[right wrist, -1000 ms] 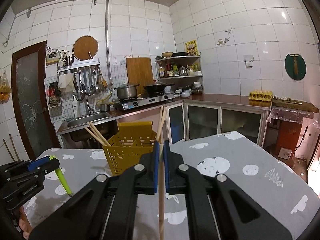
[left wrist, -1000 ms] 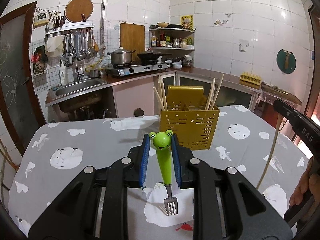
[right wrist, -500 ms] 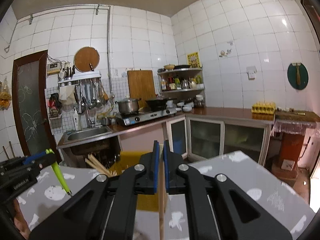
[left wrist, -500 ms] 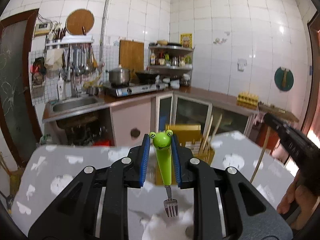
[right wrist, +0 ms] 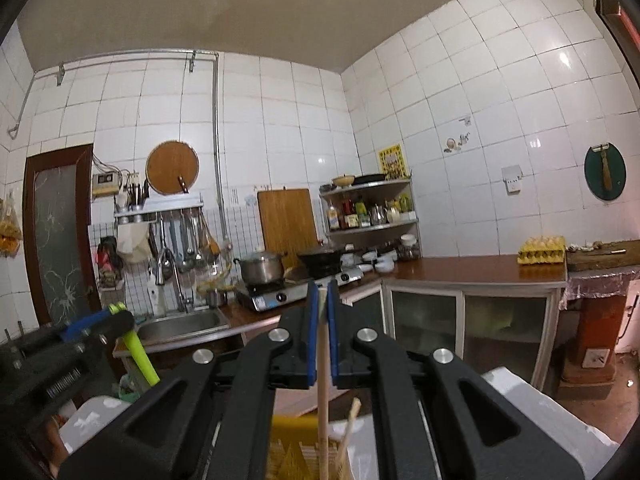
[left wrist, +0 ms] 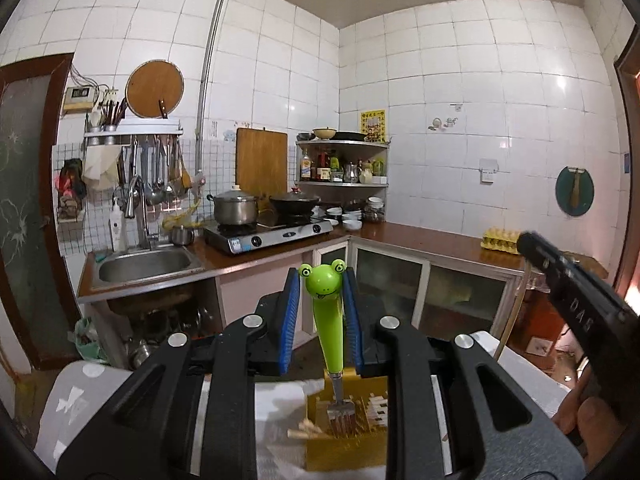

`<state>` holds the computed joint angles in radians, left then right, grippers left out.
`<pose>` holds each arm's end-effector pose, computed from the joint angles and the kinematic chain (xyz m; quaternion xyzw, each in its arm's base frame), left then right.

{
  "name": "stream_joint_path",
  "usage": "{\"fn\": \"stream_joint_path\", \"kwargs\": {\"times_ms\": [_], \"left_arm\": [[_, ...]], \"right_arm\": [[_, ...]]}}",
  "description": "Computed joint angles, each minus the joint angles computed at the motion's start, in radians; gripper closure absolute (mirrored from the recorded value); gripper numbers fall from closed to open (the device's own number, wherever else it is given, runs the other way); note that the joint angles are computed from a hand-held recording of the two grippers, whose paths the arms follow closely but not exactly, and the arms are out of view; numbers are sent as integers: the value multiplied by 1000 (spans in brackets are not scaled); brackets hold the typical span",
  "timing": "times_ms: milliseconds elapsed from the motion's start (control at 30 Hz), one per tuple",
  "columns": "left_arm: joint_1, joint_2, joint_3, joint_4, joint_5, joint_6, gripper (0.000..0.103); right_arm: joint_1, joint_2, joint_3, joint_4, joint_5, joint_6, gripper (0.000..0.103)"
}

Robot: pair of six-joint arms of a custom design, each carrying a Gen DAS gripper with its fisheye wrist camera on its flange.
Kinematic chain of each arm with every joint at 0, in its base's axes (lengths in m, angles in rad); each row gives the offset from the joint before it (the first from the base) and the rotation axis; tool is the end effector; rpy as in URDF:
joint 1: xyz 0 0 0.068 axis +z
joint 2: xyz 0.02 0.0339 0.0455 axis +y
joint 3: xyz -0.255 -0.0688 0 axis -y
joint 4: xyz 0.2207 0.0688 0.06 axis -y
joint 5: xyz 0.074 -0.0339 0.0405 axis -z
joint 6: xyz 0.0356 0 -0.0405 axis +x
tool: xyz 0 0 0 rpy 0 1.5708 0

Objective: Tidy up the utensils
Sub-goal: 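Lower the fork and chopstick into the holder and open both tools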

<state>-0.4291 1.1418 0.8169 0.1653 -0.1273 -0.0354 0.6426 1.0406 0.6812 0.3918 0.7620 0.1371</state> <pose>0.2294 -0.1000 0.3144 0.1081 0.7531 -0.1018 0.6409 0.1896 0.1112 0.3153 0.0972 0.6920 0.0142 0.7152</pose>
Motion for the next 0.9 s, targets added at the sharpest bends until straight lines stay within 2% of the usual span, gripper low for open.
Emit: {"fn": "stream_joint_path", "kwargs": {"times_ms": [267,467,700,833,867,900], "left_arm": [[11,281,54,193,8,39,82],[41,420,77,223,53,21,82],[57,516,51,249,74,15,82],[63,529,54,224,67,15,81],[65,512,39,225,70,17,79],[64,489,28,210,73,22,71]], "right_arm": [[-124,229,11,243,-125,-47,98],[-187,335,-36,327,-215,-21,98],[-206,398,-111,354,-249,-1,98],[-245,409,-120,291,-290,38,95],[-252,415,-115,276,-294,40,94],[-258,416,-109,248,-293,42,94]]}}
